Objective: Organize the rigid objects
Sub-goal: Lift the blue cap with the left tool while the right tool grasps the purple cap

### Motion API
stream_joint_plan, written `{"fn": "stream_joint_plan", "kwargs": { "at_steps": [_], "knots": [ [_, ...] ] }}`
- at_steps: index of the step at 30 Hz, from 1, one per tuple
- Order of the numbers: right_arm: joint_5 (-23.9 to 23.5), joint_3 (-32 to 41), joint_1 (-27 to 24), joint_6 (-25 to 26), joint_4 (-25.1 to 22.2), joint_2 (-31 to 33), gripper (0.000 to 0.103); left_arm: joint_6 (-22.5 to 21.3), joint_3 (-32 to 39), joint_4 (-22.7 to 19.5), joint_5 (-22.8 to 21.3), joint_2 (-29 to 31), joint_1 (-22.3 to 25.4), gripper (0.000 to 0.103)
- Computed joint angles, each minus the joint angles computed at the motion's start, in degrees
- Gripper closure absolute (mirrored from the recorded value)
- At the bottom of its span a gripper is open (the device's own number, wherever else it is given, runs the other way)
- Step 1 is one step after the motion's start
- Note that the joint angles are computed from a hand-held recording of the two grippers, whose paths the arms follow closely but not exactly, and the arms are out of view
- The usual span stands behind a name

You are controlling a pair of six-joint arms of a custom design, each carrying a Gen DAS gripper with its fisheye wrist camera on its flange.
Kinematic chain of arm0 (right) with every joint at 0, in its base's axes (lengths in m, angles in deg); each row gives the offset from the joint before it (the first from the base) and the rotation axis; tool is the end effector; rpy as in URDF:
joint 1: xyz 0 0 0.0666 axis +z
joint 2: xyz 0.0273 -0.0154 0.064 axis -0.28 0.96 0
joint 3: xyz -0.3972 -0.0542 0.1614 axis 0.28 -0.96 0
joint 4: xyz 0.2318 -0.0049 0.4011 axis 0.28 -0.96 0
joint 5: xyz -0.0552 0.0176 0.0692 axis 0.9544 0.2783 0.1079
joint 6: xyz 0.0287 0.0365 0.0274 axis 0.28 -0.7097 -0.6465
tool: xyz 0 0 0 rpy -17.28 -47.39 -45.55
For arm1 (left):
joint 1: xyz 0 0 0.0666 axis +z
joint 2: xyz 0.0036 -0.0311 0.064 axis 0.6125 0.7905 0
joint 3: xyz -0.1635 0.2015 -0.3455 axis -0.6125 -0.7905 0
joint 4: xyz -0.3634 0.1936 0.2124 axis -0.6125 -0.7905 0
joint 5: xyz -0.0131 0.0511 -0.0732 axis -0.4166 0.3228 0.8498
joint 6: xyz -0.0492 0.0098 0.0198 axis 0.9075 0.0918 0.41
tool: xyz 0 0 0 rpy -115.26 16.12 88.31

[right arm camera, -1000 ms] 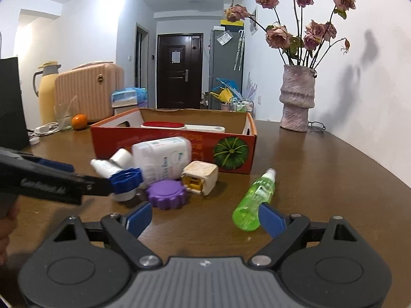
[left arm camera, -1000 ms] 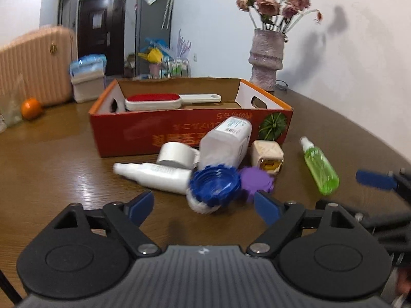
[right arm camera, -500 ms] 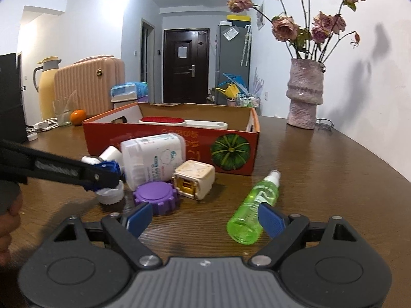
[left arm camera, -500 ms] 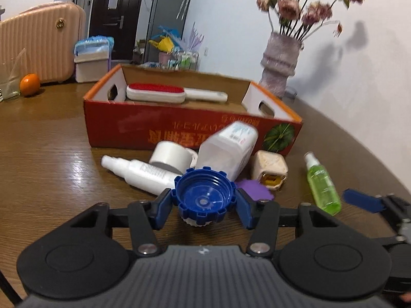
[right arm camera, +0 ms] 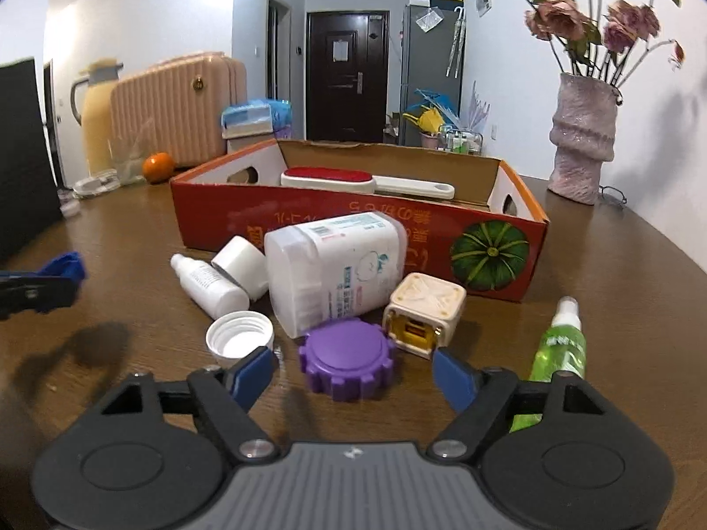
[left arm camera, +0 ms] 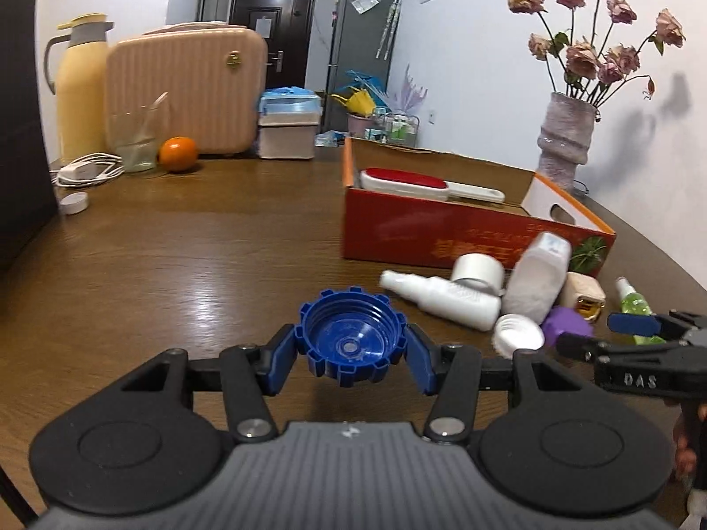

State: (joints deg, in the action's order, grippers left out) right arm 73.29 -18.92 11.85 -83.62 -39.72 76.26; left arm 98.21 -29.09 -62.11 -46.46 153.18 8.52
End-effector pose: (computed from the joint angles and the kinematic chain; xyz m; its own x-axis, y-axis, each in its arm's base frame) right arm 0.4895 0.2446 0.2309 -0.5720 -0.0019 -0.8202 0.0157 0.9998 -0.0132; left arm 0.5086 -0.2800 0.2656 -0.5391 0.0700 -0.8393 0.2840 0.9533 -0.1030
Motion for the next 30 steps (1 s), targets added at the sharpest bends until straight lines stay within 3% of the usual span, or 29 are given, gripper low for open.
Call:
{"fn": "stream_joint_plan", "kwargs": {
  "at_steps": [2,4,6,14,19,30],
  "knots": [
    [0.3,1.7,0.0,-0.7,-2.3,1.4,0.032,-0.6,-0.8,0.5,0.3,-0.4,0.8,0.049],
    [1.0,3.0,0.0,-1.6,-4.3,2.3,0.047,-1.7,-1.6,1.2,0.6,-1.0,1.2,0.049],
    [0.3,3.2,-0.2,-3.3,-4.5,2.5,0.052,-2.4,-2.5,1.6,1.0,-1.6,1.6,0.049],
    [4.9,0.9,2.1,-4.4,-3.5,-0.2,0.052,-2.8,-6.1,2.9,1.0,-5.4,2.0,0.049],
    [7.8,-4.2,4.7,-4.8,0.5,-5.8,0.053,-3.0,-8.5,3.3,0.3,-8.3,0.5,0.049],
    [19.7,-15.0,13.2,-2.1,10.4,-19.0,0.053,-6.6,-16.0,7.7,-3.2,-18.2,-6.0,0.049]
  ]
}}
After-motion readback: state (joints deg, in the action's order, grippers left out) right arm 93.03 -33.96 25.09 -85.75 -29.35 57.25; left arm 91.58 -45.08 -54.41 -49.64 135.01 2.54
